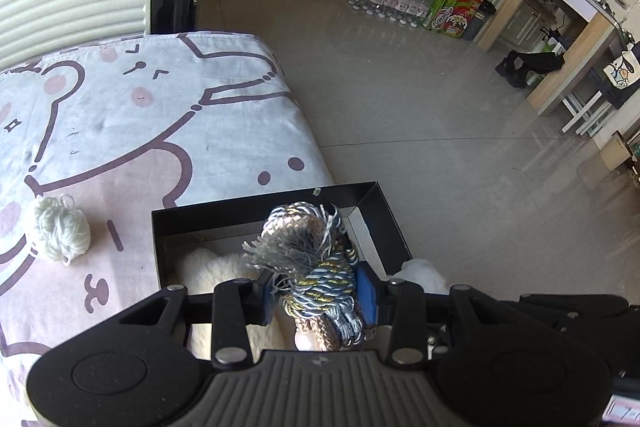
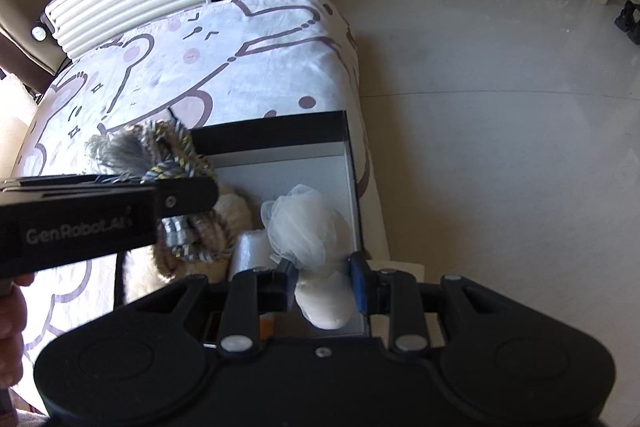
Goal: Organize objects
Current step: 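Carry the rope and mesh puff over the black box and lower both inside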
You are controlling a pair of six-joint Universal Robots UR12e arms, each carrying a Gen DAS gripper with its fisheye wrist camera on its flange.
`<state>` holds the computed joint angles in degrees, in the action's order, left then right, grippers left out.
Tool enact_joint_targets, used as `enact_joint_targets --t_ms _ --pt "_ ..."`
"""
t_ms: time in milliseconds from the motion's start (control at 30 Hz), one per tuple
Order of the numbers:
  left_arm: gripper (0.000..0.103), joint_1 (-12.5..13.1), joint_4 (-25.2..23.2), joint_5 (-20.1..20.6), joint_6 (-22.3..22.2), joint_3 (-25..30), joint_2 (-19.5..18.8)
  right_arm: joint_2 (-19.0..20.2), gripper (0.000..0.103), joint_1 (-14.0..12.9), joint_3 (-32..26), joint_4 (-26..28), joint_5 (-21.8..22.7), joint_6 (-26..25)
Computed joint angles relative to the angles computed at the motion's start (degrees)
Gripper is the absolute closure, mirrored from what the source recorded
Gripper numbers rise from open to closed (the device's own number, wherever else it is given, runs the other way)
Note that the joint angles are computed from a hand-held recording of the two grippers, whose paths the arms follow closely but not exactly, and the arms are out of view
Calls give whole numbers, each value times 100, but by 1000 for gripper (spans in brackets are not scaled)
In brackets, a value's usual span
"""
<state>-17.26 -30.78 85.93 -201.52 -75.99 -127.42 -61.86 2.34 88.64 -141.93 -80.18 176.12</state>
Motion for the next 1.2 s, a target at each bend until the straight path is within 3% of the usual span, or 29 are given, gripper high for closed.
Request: enact_joint_targets --t_ms 300,533,767,933,1200 --pt "62 63 466 -142 -307 45 -145 146 74 121 -179 382 -190 -23" --pt "62 0 271 76 768 340 -362 227 74 163 -263 557 -377 54" --pt "62 -20 181 70 1308 520 -550 287 74 170 -319 679 -389 133" --pt "62 -48 -247 180 1541 672 -640 325 74 148 -343 673 -377 341" --pt "62 73 -998 -116 1232 869 -695 389 74 129 -473 1068 -169 378"
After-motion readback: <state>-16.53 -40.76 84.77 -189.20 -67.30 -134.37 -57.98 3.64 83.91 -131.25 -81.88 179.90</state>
